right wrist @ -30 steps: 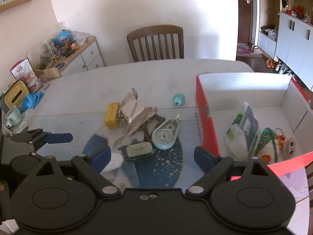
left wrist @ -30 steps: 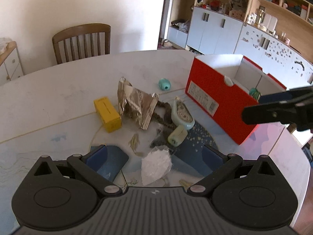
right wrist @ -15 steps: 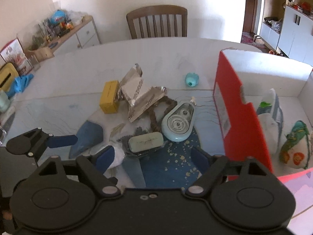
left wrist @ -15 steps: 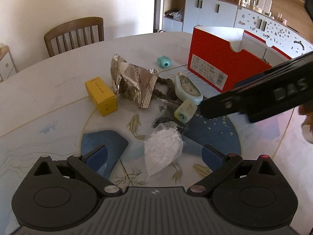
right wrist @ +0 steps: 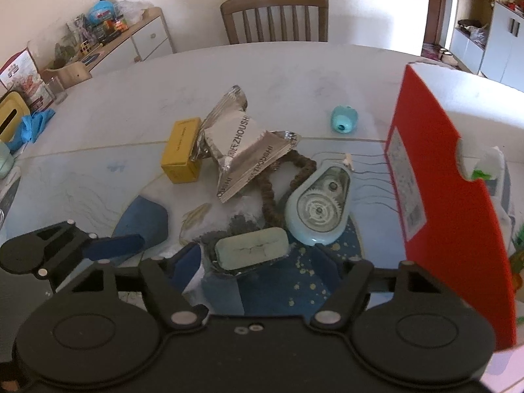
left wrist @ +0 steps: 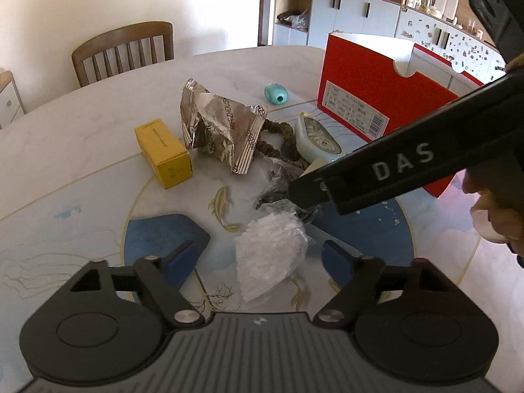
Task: Organize objects
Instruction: 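Grasp the white crumpled bag with left tool while right tool grasps the soap bar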
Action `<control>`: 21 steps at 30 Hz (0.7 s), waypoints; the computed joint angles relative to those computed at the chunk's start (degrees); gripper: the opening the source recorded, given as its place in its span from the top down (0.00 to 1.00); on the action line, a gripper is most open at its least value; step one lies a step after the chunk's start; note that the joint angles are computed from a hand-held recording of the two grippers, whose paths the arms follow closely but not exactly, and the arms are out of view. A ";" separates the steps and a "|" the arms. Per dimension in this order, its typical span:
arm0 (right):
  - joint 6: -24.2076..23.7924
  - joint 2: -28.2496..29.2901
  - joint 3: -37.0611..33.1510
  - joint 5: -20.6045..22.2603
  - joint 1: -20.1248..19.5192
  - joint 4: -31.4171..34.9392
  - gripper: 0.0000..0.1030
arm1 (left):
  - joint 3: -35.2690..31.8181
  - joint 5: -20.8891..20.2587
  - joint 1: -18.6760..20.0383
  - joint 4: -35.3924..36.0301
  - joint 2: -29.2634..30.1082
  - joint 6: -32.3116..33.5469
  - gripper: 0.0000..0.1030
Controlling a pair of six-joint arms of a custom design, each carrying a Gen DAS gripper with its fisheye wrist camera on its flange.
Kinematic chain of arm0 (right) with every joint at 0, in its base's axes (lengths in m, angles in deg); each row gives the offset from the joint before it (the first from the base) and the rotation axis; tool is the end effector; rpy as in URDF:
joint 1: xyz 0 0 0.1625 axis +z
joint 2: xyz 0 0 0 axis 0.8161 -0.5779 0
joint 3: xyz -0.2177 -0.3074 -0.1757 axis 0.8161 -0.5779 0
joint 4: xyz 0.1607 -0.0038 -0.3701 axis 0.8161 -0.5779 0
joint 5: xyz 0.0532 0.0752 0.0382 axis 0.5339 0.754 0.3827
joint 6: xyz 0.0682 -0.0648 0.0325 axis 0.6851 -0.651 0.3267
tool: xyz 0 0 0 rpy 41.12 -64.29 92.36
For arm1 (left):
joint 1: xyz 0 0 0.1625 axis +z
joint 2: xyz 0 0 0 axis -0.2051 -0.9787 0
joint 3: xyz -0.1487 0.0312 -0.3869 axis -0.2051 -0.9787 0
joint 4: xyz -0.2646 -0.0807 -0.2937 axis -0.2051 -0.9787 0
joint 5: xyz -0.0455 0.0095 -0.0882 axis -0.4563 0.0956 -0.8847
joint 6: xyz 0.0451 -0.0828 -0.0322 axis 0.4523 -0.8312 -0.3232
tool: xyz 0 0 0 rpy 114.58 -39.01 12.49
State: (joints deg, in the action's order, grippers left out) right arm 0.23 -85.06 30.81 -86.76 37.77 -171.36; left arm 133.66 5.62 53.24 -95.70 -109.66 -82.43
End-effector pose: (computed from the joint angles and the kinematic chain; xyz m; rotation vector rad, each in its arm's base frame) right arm 0.1285 -0.5794 0.1853 0.9253 -2.5359 0.3826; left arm -0.2530 -0.5050 0.0244 0.4921 2.3099 -0.8062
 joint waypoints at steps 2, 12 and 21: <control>0.15 0.41 -0.48 0.22 0.02 0.55 0.30 | 0.17 -0.51 0.02 -0.37 -0.13 0.00 0.30; 1.02 1.10 -2.43 2.28 -0.64 4.44 0.43 | 0.51 -1.09 -0.19 -0.09 -0.70 -1.52 0.58; 0.61 -0.19 -1.73 3.53 -1.02 5.17 0.51 | 0.21 -0.15 -0.76 2.89 -1.35 -3.88 0.67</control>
